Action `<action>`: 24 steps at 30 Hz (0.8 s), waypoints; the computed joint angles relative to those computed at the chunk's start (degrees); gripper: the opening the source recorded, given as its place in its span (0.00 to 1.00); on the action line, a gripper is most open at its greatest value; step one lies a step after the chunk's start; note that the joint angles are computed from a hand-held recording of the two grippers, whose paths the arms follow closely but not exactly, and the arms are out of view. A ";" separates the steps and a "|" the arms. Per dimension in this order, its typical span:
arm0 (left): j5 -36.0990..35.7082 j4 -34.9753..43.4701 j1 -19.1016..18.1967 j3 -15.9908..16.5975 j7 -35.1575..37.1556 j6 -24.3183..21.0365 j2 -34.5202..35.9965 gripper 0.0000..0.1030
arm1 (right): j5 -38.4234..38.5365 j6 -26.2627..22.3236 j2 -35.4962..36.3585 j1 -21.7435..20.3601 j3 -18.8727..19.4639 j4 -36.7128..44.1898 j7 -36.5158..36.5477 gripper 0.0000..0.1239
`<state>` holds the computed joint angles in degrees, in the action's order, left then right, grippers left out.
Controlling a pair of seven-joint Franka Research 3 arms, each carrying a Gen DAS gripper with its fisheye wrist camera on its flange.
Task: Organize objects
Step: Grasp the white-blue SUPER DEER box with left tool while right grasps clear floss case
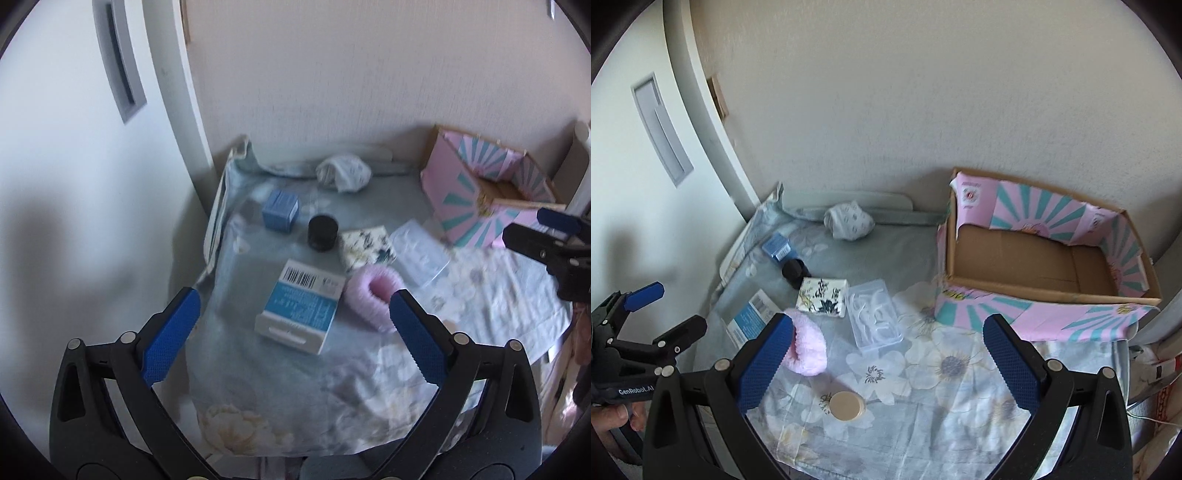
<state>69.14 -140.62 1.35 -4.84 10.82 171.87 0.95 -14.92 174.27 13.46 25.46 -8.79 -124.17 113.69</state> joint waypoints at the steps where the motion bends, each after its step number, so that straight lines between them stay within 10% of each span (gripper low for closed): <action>1: 0.04 0.26 0.12 0.11 0.85 0.23 1.16 0.97 | -0.36 -0.01 0.88 0.38 -0.27 0.41 0.31 0.83; 10: 0.55 4.66 -1.91 3.44 6.86 3.09 10.75 0.95 | -3.59 -2.72 10.14 7.17 -6.43 6.48 2.65 0.76; 24: -8.87 8.24 -5.78 8.22 21.38 7.45 17.41 0.78 | 1.66 -5.50 18.69 4.10 -3.10 15.10 -6.34 0.61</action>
<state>60.27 -132.38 -4.43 3.38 32.19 179.32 18.37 -13.27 168.77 32.15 29.57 -11.89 -109.07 107.35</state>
